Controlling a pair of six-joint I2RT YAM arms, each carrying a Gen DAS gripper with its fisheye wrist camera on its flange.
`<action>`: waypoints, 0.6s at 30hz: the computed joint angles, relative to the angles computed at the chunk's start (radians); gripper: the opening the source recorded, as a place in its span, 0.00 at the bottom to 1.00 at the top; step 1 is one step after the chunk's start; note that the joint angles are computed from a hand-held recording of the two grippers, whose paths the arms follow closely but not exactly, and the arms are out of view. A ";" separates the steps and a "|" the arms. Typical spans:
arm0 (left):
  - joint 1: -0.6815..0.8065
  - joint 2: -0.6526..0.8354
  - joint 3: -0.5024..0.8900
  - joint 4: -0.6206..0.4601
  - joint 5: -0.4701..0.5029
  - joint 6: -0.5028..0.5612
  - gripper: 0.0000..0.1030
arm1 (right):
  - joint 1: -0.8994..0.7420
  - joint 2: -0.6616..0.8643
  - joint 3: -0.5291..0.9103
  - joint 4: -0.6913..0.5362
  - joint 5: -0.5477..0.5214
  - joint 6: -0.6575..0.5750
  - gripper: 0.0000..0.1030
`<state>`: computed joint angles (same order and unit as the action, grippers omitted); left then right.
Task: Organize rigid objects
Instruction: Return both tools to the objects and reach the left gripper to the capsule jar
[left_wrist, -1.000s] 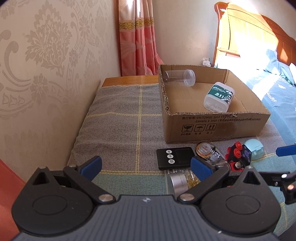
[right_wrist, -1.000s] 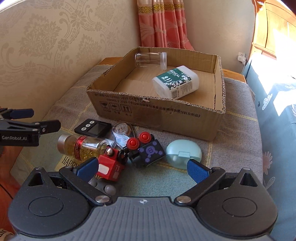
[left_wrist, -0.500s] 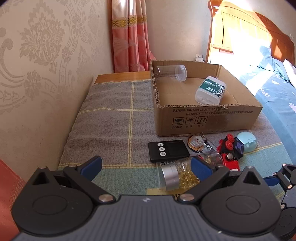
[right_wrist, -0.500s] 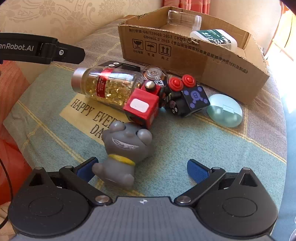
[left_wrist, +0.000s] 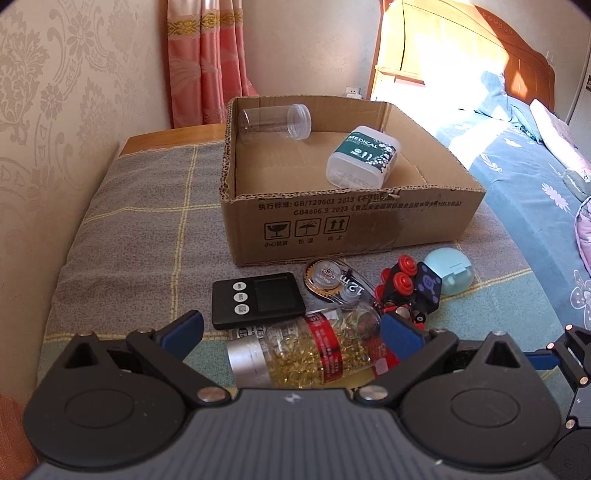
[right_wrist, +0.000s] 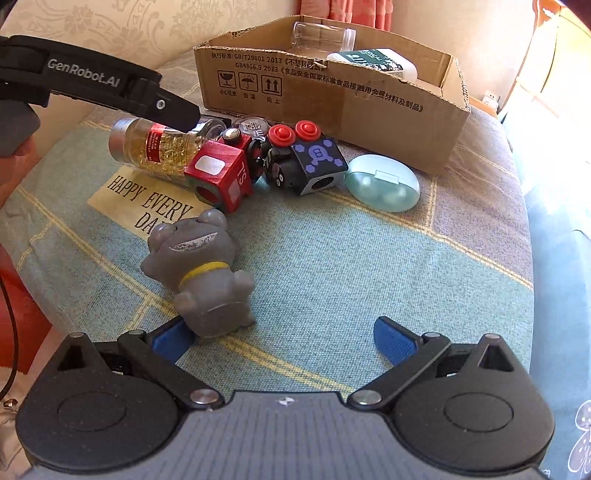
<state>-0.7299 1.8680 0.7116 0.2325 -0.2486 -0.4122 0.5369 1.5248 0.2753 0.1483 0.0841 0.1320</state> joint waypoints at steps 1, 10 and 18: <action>-0.003 0.016 0.011 0.003 0.002 0.002 0.99 | -0.002 -0.009 -0.006 0.000 -0.001 -0.004 1.00; 0.010 0.003 -0.042 0.042 0.002 -0.023 1.00 | -0.002 0.016 -0.010 0.043 0.001 -0.009 1.00; 0.005 -0.035 -0.168 0.112 -0.025 -0.001 1.00 | 0.013 0.019 -0.027 0.079 0.008 0.000 1.00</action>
<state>-0.7246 1.8329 0.5432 0.3449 -0.2737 -0.4128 0.5497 1.5443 0.2486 0.2270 0.0925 0.1322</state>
